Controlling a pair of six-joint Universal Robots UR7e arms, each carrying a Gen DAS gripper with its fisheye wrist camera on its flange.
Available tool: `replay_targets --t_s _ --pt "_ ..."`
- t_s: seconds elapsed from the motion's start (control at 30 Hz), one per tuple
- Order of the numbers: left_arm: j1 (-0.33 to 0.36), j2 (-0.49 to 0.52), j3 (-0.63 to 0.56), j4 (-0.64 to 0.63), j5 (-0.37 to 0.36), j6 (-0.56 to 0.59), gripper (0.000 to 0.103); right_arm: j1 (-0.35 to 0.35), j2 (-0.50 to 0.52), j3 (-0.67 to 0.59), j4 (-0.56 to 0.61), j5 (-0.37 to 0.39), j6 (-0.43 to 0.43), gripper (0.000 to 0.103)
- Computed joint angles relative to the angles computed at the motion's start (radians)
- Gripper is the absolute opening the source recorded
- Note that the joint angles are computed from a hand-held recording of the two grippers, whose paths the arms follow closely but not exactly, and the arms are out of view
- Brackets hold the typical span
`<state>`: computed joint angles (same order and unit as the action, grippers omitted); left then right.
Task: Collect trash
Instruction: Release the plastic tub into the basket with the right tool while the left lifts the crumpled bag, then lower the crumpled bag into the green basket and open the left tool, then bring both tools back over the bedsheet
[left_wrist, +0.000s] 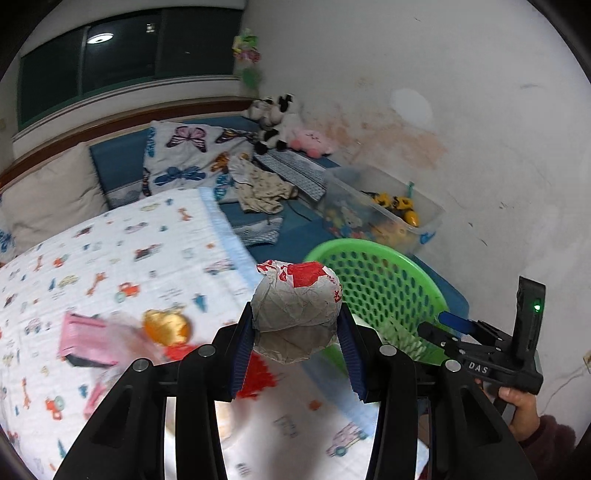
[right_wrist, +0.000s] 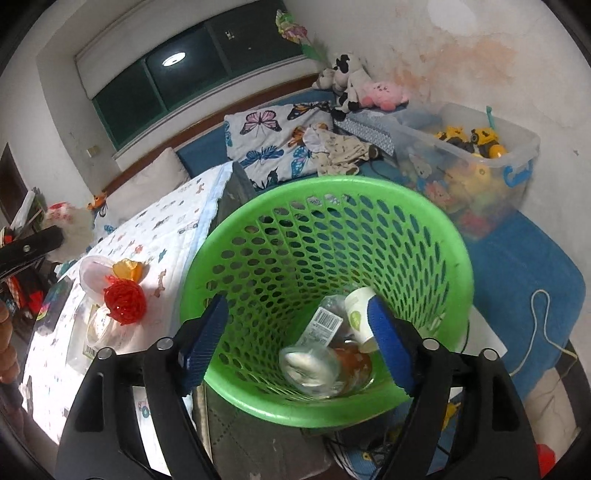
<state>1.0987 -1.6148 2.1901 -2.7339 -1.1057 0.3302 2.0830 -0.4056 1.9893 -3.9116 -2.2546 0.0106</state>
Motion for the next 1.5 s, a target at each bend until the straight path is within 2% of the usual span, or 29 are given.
replay_targets --t_s 0.3,0.63,0.8,0.9,1.0,1.17,1.5 --pt "-0.043 0.126 0.002 -0.010 0.019 -0.021 0.043 0.021 -0.016 0.062 -0.099 -0.030 -0.024 0.082" --pt "-0.048 0.239 -0.012 -0.005 0.052 -0.041 0.045 0.005 -0.020 0.114 -0.152 -0.019 0.004 0.083" --pt "-0.046 0.263 -0.012 -0.016 0.055 -0.042 0.057 -0.002 -0.015 0.125 -0.162 -0.010 0.010 0.083" --pt "-0.046 0.259 -0.005 -0.023 0.050 -0.043 0.068 -0.001 -0.014 0.129 -0.166 -0.007 0.014 0.083" --pt "-0.053 0.247 0.007 -0.039 0.065 -0.046 0.072 -0.001 -0.014 0.129 -0.169 -0.003 0.009 0.083" --pt "-0.052 0.182 0.035 -0.053 0.075 -0.052 0.075 0.014 -0.012 0.118 -0.148 0.005 0.002 0.083" --pt "-0.017 0.024 0.088 -0.074 0.148 -0.052 0.079 0.060 0.004 0.036 -0.041 0.038 -0.022 0.084"
